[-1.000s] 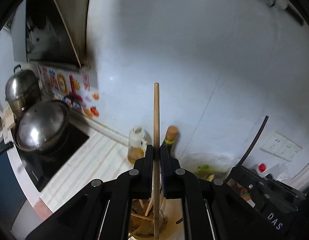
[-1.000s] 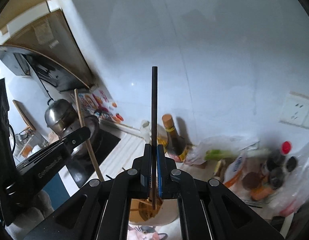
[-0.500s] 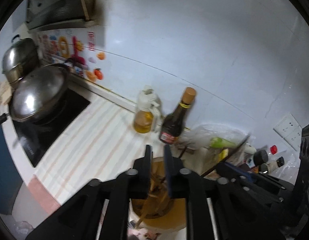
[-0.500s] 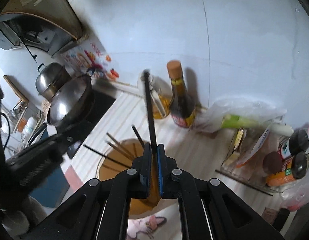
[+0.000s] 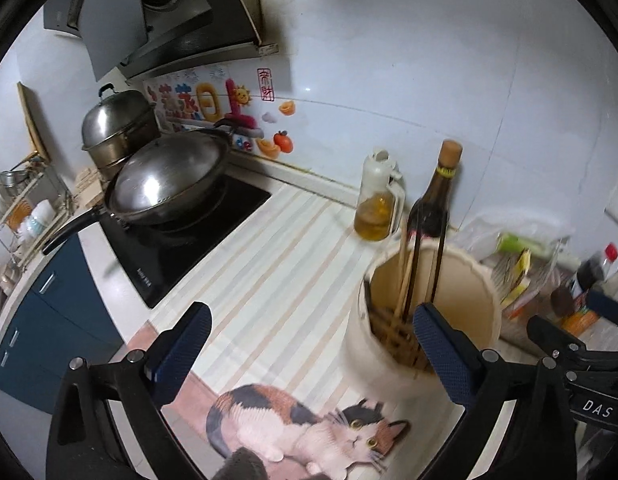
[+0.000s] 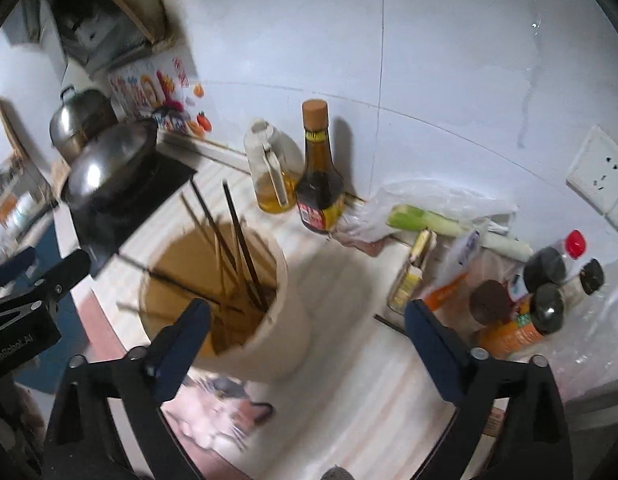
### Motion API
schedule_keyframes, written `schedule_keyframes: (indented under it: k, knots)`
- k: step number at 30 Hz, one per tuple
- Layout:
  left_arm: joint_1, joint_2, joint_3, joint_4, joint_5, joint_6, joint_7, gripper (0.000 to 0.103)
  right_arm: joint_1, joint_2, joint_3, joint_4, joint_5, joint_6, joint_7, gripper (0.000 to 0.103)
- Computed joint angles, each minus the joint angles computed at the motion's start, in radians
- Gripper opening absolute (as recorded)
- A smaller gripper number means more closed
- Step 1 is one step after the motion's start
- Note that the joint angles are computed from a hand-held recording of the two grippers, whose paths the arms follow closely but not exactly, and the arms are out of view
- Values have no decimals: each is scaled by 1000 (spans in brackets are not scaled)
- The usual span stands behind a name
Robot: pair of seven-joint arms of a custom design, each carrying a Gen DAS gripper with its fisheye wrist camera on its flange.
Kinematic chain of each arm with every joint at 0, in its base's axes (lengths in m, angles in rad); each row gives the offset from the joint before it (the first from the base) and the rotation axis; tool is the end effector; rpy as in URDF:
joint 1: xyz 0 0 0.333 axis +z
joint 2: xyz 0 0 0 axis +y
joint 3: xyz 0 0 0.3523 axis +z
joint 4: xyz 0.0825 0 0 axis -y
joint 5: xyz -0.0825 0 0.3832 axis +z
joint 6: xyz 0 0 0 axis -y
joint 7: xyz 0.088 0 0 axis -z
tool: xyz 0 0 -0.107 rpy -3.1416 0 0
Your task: Organize utensils
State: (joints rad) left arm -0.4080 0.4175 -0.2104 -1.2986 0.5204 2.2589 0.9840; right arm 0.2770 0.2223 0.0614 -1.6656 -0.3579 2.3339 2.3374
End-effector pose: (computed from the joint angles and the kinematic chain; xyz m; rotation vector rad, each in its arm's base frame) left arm 0.6298 -0.3870 0.6090 -1.6226 2.0032 -0.6141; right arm 0.6388 0.2144 0.5599 -1.6814 2.1488 -0.5452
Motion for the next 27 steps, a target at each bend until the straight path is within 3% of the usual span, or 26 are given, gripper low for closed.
schedule_keyframes:
  k: [8,14,20,27]
  knots:
    - [11,-145,-15,-196,24,54,-86,103,41,-128,7,-145,-129,35,100,102]
    - [33,-294,-41,-352,24,113,-128,103,60,-257,35,-234,-211,3,204,102]
    - [56,-462,-59,-502,-2,171,-126,103,81,-403,93,-304,-294,-83,329,102]
    - [62,-639,-53,-629,-83,183,-58,103,124,-487,181,-265,-347,-264,422,103]
